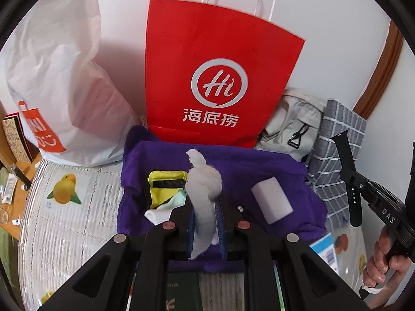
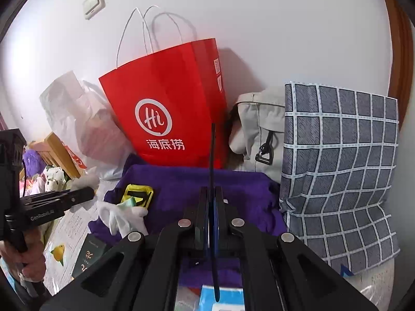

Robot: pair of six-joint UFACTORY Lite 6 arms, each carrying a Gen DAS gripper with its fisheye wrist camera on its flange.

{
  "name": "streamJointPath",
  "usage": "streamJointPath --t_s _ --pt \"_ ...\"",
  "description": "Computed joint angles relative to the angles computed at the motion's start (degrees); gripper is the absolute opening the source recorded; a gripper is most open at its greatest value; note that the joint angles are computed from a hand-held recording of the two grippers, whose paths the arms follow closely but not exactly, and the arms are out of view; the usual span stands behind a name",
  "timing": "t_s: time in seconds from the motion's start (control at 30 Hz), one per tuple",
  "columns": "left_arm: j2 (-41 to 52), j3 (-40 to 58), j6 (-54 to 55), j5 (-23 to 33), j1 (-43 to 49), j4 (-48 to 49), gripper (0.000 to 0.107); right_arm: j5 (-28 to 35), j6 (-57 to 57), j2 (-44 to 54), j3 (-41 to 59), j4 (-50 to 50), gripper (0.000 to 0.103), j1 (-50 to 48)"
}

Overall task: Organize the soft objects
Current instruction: 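Carry the tissue with the left gripper to the towel while the right gripper carries the strap there, then release the tissue onto the pouch with the left gripper while the right releases the strap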

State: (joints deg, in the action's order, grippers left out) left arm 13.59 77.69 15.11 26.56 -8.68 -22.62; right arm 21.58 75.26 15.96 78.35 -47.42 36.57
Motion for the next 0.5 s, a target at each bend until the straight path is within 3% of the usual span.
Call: streamJointPath --t_s 0.23,0.5 --pt "6.4 5.4 -0.7 0.8 1.3 1.7 0.014 -3.2 -8.8 6.2 2.0 8.1 0.003 -3.1" --pt "10.9 8.1 1.0 1.7 4.8 -0.7 0.014 -2.2 -22.4 12.9 5.0 20.4 0.003 -6.3"
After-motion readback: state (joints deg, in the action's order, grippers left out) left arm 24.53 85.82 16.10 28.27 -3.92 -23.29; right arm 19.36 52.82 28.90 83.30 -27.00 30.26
